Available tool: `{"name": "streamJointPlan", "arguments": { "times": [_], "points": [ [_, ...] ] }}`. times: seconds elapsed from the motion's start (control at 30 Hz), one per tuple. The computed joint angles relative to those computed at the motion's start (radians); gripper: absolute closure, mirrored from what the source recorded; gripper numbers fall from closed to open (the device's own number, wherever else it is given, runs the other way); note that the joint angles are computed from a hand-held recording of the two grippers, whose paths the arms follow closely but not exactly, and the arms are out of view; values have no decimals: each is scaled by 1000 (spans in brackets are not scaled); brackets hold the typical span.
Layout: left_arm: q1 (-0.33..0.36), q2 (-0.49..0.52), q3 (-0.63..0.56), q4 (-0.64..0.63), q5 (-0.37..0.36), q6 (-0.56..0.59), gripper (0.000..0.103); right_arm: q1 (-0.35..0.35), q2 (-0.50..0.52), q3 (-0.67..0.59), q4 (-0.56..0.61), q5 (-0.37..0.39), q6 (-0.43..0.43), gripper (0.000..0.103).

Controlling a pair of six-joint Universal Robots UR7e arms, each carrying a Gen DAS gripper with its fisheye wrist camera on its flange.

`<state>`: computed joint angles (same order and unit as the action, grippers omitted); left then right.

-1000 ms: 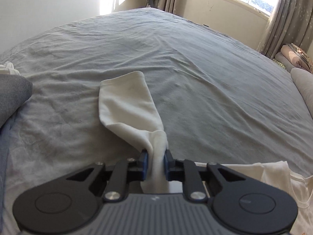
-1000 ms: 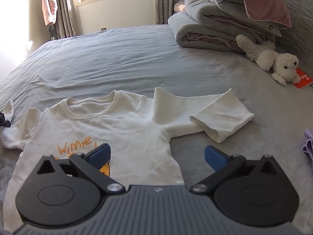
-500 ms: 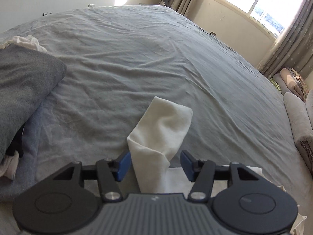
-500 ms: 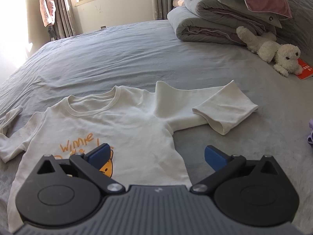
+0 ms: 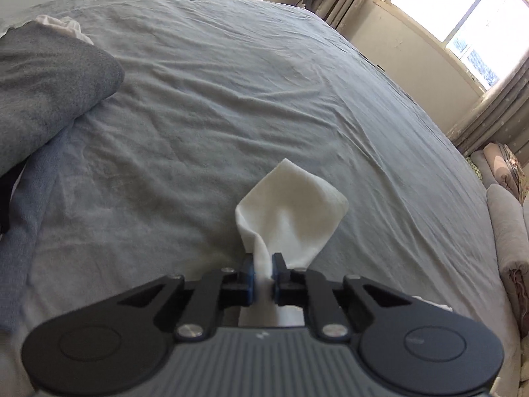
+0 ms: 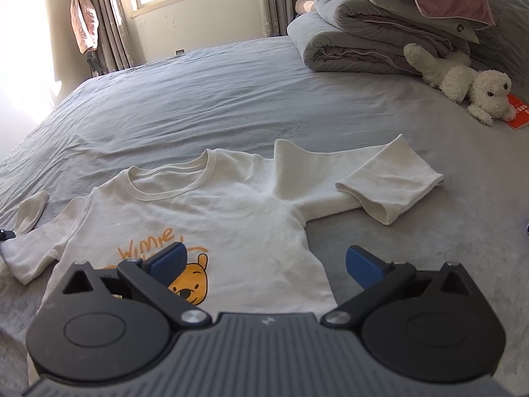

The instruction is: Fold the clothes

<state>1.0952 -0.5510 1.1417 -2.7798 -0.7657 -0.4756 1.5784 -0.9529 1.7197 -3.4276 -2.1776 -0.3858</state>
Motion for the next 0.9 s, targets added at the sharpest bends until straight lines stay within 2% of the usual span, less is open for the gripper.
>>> {"name": "streamJointPlan", "arguments": {
  "times": [0.07,0.1,0.13,0.2,0.23,0.27,0.33,0.4,0.47,0.57,0.63,0.67,0.7,0.73,0.8,0.83,0.9],
  "points": [
    [-41,-77,110,-90,-46,-7,96,0,-3,2,-3,2,4,0],
    [-68,-107,164,-171,-58,32,91,-1,-2,2,-3,1,6,0],
    [-95,-124,205,-256,-36,74,86,-1,-2,1,-2,1,9,0],
    [-136,-137,257,-416,-7,164,59,-1,-1,-1,-1,-1,15,0],
    [-145,-139,267,-454,-15,208,54,-1,0,-1,1,-4,16,0],
    [-140,-136,263,-450,-30,225,50,-1,0,-2,3,-5,16,0],
    [-113,-105,211,-367,4,199,44,-1,0,-1,5,-2,12,0],
    [-77,-64,141,-245,73,139,39,-1,-1,1,8,3,9,0],
    [-33,-17,55,-90,135,48,40,0,-3,3,15,7,7,0],
    [19,3,9,-43,54,-37,40,0,-2,2,20,9,9,0],
    [28,34,-16,-70,37,22,41,1,-3,3,21,13,7,0],
    [29,49,-32,-54,45,46,50,2,-1,3,19,13,5,0],
    [28,62,-45,-36,56,60,80,3,0,3,19,12,2,0],
    [22,60,-43,-13,77,41,89,3,0,4,17,11,-1,0],
    [8,49,-37,55,113,-24,98,2,-2,6,12,11,3,0],
    [0,25,-9,59,92,-70,98,2,-4,7,10,12,7,0],
    [-43,-36,94,-58,-13,-37,99,2,-6,8,1,14,16,0]
  ]
}}
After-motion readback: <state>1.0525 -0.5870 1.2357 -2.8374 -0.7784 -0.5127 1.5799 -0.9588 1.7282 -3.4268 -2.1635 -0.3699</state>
